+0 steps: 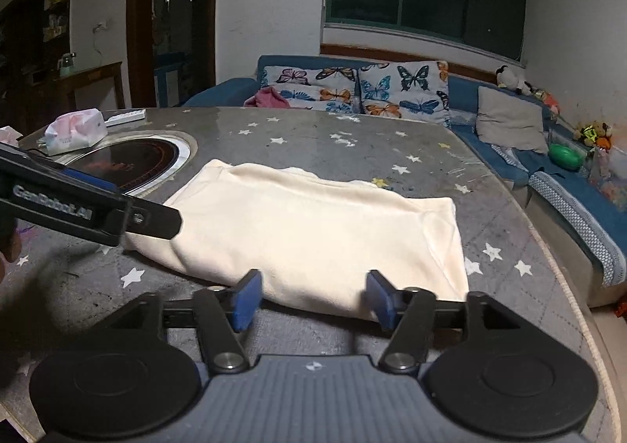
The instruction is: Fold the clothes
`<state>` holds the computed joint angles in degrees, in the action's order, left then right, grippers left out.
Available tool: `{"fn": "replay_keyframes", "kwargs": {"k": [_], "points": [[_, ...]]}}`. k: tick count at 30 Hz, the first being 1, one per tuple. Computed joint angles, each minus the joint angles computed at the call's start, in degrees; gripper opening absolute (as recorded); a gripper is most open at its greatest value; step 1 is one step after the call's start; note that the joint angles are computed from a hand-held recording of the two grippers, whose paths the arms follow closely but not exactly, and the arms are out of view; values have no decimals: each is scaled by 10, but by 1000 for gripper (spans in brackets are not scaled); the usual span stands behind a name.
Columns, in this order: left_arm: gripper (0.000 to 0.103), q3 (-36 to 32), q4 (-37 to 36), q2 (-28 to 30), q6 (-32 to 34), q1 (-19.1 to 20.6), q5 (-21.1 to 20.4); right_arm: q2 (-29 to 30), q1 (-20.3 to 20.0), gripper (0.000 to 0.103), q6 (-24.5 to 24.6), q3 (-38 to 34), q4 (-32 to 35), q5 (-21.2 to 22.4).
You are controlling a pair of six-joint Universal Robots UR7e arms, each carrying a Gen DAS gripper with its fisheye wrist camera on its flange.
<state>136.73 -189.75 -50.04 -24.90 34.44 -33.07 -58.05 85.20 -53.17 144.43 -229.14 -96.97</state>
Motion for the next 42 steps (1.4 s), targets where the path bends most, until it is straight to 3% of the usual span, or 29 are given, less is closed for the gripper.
{"fn": "replay_keyframes", "kwargs": {"k": [3, 6, 12, 24, 42], "points": [[100, 14, 9, -11, -23, -13, 11, -2, 3, 70, 16, 7, -9, 0], [103, 25, 21, -20, -45, -24, 22, -2, 6, 79, 31, 13, -19, -1], [103, 36, 66, -35, -85, -40, 37, 1, 9, 82, 49, 22, -39, -4], [103, 43, 184, -70, -169, -59, 35, 9, 11, 98, 71, 33, -73, -6], [103, 47, 261, -90, -220, -77, 30, 18, 15, 103, 83, 41, -91, -16]]}}
